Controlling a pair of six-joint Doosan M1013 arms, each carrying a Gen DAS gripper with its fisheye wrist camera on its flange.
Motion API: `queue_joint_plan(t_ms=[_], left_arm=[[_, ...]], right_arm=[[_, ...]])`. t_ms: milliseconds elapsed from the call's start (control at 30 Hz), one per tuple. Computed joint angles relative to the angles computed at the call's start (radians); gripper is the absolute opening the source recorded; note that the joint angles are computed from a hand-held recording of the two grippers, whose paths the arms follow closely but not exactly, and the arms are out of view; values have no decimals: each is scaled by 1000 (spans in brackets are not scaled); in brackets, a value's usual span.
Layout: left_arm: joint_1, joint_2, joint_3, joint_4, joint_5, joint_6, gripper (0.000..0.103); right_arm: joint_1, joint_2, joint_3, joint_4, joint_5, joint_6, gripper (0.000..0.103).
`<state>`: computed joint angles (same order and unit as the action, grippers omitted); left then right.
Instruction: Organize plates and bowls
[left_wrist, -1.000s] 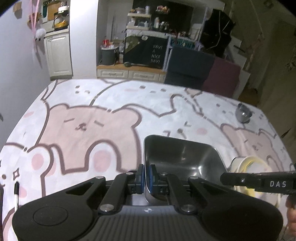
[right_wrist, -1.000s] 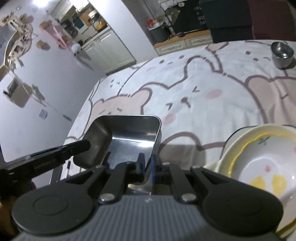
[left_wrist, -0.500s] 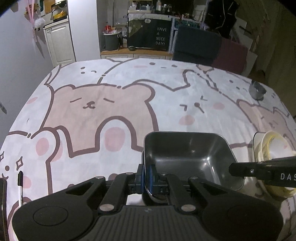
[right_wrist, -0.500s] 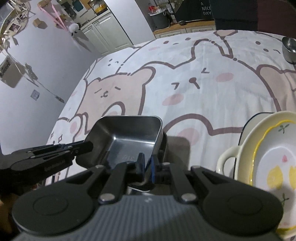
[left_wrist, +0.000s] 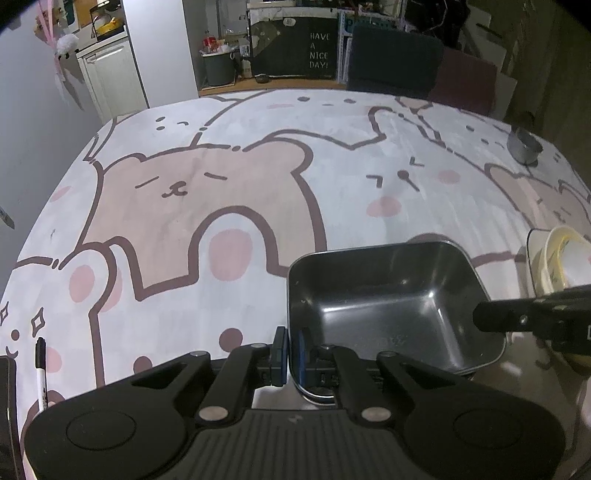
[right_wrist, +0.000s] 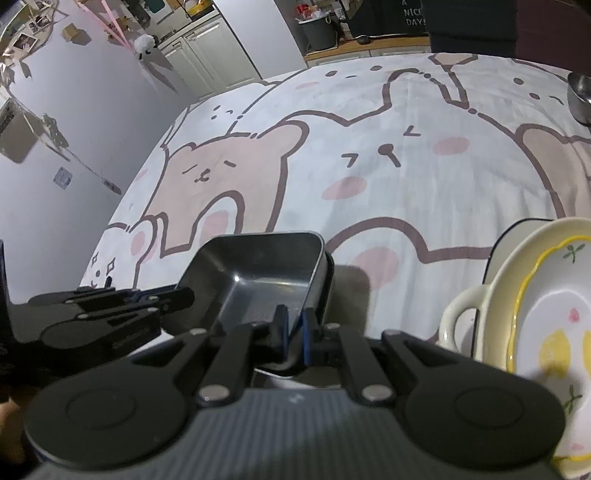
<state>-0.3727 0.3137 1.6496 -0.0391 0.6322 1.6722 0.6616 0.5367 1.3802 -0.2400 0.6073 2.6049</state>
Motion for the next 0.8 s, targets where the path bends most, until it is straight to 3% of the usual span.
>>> queue_joint_plan(t_ms=[800], left_arm=[[-2, 14, -7, 4, 34, 40, 7]], right_arm=[[-9, 25, -34, 85, 98, -100, 8]])
